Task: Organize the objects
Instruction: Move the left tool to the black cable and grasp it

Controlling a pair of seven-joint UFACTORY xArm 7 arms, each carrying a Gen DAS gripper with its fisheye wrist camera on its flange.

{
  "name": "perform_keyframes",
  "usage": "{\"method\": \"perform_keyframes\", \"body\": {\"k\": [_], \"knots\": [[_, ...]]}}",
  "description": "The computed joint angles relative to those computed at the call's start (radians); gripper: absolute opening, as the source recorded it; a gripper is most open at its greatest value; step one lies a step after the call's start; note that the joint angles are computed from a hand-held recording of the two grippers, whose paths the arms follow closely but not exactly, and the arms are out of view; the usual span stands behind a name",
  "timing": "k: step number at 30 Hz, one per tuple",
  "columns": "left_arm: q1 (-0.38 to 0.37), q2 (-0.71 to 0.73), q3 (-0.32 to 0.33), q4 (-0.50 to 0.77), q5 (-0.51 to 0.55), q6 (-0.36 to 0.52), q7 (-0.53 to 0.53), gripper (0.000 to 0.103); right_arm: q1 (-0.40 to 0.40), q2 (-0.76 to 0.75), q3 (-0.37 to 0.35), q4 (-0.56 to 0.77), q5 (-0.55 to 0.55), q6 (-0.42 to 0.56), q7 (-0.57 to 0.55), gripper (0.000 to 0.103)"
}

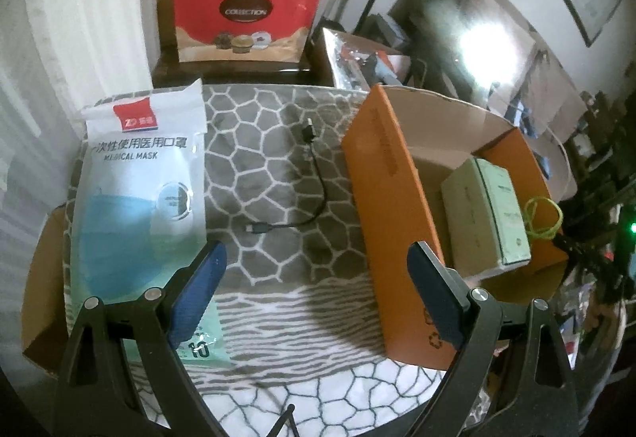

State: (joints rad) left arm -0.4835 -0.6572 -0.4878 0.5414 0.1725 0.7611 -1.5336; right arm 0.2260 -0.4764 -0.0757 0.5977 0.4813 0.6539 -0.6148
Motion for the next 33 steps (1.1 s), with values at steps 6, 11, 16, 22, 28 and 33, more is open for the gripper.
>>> {"method": "perform_keyframes", "body": {"k": [6,11,16,22,28,33], "knots": [[-0.007,-0.013,0.011,-0.029,-0.013,0.001,-0.002,0.091,0.002,-0.003,0.003,-0.007,0.002,-0.019,-0.001,0.007],[-0.005,-0.010,0.017,-0.038,-0.015,0.007,0.001,0.091,0.006,-0.002,0.000,-0.007,0.002,-0.017,-0.001,0.007],[0.006,-0.036,0.022,-0.055,-0.013,0.040,-0.012,0.091,0.010,-0.001,-0.008,-0.006,0.015,-0.012,-0.010,0.007],[0.014,-0.044,0.043,-0.059,-0.009,0.102,0.017,0.091,0.012,0.005,-0.023,0.001,0.047,0.005,-0.035,0.007],[0.032,0.001,0.064,-0.067,-0.009,0.066,0.052,0.090,0.002,0.006,-0.025,0.003,0.066,0.015,-0.051,0.008],[0.042,0.122,0.074,-0.029,0.025,0.019,0.128,0.083,-0.003,0.007,-0.021,0.003,0.073,0.015,-0.056,0.008]]}}
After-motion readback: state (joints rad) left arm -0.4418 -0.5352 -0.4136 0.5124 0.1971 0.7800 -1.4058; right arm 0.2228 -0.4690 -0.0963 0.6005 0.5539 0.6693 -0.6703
